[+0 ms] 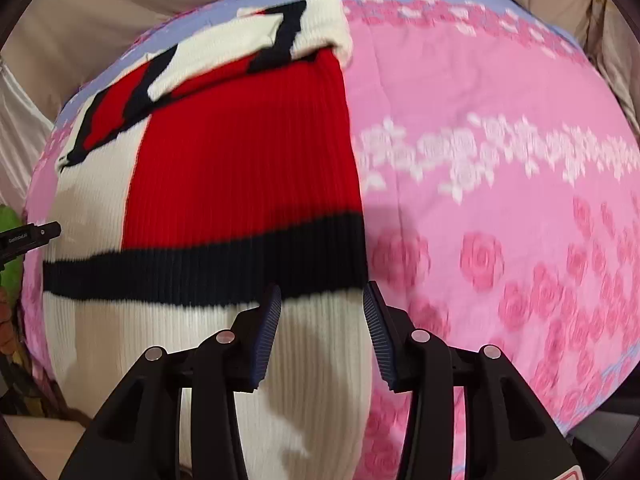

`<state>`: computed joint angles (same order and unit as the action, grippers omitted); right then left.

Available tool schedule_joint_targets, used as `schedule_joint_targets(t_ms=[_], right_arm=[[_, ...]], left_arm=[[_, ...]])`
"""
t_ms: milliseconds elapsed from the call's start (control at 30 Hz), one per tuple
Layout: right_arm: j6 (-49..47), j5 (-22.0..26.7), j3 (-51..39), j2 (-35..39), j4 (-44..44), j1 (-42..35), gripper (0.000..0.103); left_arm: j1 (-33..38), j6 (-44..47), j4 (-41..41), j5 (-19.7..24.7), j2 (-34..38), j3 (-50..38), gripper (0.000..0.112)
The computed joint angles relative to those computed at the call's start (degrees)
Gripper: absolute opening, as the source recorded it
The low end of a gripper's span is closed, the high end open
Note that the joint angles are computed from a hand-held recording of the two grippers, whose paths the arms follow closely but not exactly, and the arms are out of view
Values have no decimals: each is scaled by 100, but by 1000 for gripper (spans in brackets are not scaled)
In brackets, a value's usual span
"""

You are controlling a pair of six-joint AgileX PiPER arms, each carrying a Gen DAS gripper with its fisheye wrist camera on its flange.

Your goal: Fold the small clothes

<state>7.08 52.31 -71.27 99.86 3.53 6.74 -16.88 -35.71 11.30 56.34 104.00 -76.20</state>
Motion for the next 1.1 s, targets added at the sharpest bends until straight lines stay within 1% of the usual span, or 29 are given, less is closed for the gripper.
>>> schedule_joint_targets(t_ms=[100, 200, 267, 333, 367, 467, 533, 600, 667, 700, 733, 767, 800, 833, 867, 900, 933, 1033, 1100], right_arm=[[-91, 37, 272, -166, 176, -87, 50], [-156, 159, 521, -362, 130, -82, 57], [-320, 281, 703, -502, 196, -142, 57], [-473, 353, 893, -637, 341, -240, 58], [-604, 409, 1024, -719, 478, -333, 58], [-932, 536, 1384, -919, 749, -505, 59], [-1111, 579, 1514, -1079, 826, -503, 63], [-1335, 667, 1588, -1164, 944, -466, 68], [-1497, 728, 1647, -1236, 1038, -422, 69], [-1597, 736, 1682, -1275, 1115, -427, 69], [-1707, 755, 1700, -1296, 1191, -471, 69], [-1852, 766, 1722, -1301, 1353, -499, 67], [-2006, 771, 1735, -1305, 1517, -540, 60], [-2181, 803, 1732, -1294, 1667, -605, 53], [-2224, 801, 1714, -1259, 1734, -608, 35], [-2240, 806, 1706, -1225, 1798, -621, 19], [-2201, 796, 1685, -1198, 1827, -607, 14], [-2164, 663, 1715, -1446, 1977, -735, 11], [-2225, 769, 1731, -1803, 2111, -965, 10]], left_arm=[[-72, -99, 1, 21, -248, 293, 39], [-48, -39, -111, -54, -700, 839, 52], [17, 105, -268, -144, -1094, 1327, 56], [266, 632, -785, -200, -1486, 1843, 61], [501, 1064, -1252, -260, -1706, 2167, 61], [1024, 1967, -2231, -233, -1962, 2737, 61], [1232, 2337, -2673, -234, -2019, 2971, 62], [1321, 2524, -2897, -315, -2130, 3120, 65], [1290, 2633, -3001, -321, -2125, 3133, 65], [1215, 2587, -2978, -336, -2135, 3134, 65], [1192, 2684, -3039, -363, -2122, 3138, 61], [1055, 2629, -3074, -410, -2119, 3133, 57], [949, 2610, -3059, -413, -2094, 3090, 49], [799, 2508, -3022, -473, -2145, 3156, 36], [747, 2503, -3012, -475, -2130, 3140, 29], [741, 2537, -3041, -464, -2098, 3134, 14], [876, 2637, -3080, -423, -2073, 3096, 13], [1139, 2684, -3092, -218, -2371, 3057, 12], [1237, 2686, -3138, 54, -2644, 3034, 11]])
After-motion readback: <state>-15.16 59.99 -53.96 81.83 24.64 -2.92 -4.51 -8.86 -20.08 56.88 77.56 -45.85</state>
